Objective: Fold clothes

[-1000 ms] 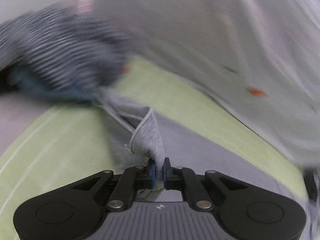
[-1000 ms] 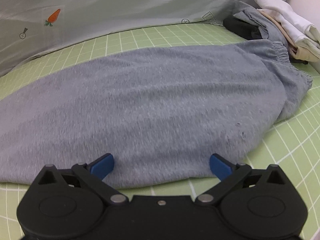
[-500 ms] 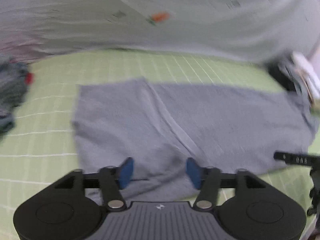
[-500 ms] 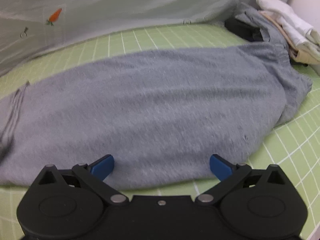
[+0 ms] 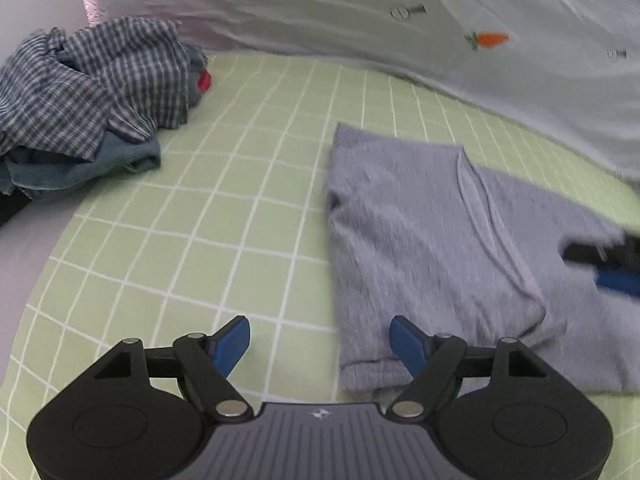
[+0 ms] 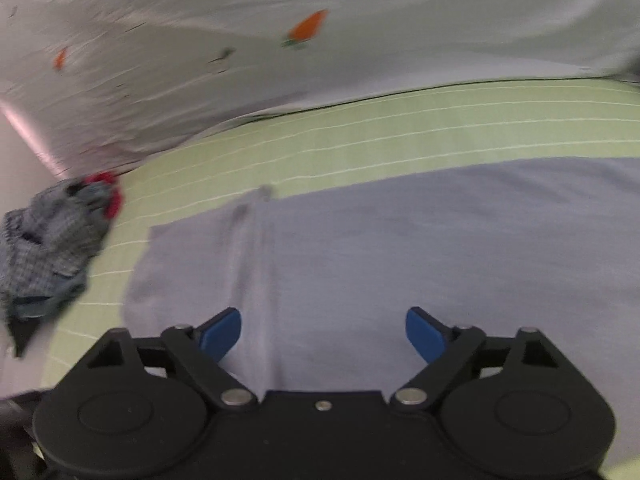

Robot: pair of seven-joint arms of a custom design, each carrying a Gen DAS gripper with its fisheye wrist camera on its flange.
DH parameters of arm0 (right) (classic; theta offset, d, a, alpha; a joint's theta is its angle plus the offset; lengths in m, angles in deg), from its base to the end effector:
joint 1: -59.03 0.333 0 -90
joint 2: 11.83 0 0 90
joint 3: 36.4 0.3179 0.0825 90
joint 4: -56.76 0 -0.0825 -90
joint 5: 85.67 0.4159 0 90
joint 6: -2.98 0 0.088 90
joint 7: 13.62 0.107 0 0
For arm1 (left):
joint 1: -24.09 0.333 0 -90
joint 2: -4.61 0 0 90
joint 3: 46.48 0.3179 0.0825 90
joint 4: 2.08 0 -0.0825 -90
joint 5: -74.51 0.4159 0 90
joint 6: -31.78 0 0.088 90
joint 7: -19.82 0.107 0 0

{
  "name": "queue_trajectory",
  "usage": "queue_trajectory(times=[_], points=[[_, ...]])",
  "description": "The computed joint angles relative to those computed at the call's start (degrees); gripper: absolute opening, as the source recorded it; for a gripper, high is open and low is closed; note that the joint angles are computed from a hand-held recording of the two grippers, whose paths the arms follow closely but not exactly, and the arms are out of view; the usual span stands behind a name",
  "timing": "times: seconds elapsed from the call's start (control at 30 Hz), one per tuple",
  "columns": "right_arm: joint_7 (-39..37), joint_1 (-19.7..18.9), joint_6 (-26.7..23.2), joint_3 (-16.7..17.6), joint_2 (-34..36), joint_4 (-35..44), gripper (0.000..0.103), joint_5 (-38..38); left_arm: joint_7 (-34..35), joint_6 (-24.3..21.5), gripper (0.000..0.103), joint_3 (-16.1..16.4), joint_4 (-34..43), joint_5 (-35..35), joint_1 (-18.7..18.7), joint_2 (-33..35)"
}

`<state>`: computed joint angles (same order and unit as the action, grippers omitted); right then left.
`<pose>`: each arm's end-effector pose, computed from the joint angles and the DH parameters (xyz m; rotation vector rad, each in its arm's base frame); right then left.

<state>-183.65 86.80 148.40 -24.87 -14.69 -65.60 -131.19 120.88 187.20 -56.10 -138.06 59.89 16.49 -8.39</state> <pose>0.4532 0.3832 0.4601 -1.2719 2.1206 -0.4707 0.5121 -0.1519 0.4587 -1.6475 2.2311 -0.7220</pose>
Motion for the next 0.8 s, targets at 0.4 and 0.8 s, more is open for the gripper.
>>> queue_trajectory(times=[0.4, 0.8], points=[[-14.07, 2.16, 6.4, -2.98, 10.53, 9.05, 0.049, 6.88, -2.24, -1.34, 0.098, -0.58, 0.16, 2.96, 1.0, 1.0], [-12.94, 4.21, 1.84, -4.19, 8.77, 8.8, 0.001, 0.55, -5.34, -3.41, 0.103, -0.5, 2.11, 5.42, 1.08, 1.62]])
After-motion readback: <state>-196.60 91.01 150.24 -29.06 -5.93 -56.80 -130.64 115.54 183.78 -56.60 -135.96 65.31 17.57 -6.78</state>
